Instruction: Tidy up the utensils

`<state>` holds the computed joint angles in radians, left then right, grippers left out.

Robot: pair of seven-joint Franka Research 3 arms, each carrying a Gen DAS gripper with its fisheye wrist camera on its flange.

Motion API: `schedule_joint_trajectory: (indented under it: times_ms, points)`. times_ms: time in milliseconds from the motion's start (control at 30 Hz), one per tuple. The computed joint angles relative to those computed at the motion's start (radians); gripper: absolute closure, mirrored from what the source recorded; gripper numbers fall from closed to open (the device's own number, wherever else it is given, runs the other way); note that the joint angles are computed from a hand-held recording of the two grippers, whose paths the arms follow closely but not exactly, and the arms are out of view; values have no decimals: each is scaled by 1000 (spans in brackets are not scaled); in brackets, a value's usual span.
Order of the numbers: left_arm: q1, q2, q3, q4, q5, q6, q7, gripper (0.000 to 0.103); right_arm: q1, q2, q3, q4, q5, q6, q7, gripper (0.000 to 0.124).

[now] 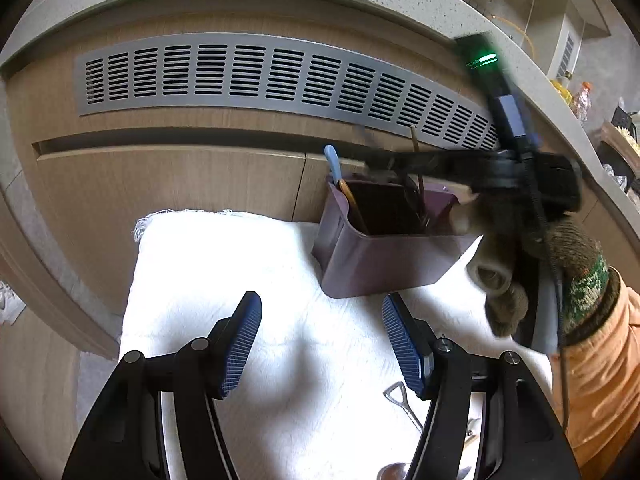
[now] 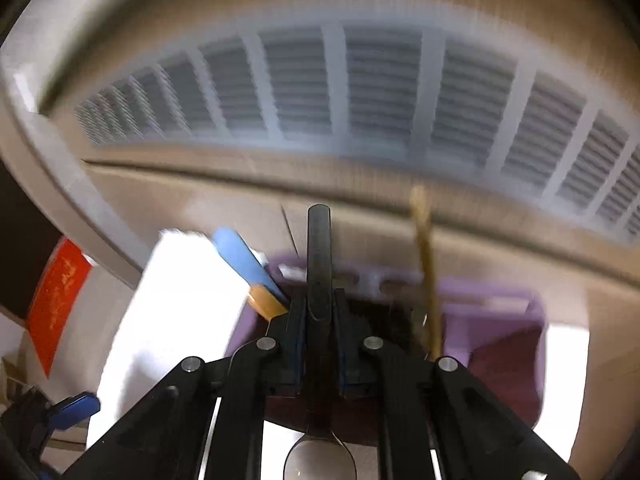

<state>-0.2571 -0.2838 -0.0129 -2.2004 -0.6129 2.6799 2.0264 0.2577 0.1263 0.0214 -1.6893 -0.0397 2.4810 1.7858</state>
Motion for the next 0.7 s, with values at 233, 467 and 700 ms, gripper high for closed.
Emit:
schedule_joint_trajectory:
  times_ms: [233, 467, 700]
  points:
    - [-10, 13, -6, -3, -28, 30, 16, 39, -24, -72, 27, -177, 204, 474, -272, 113]
    - [-8, 27, -18, -14, 9, 71, 6, 39, -16, -30, 34, -210, 204, 638, -432, 113]
    - [0, 59, -24, 2, 24, 74, -21, 39, 96, -8, -93, -220, 34, 698, -358, 113]
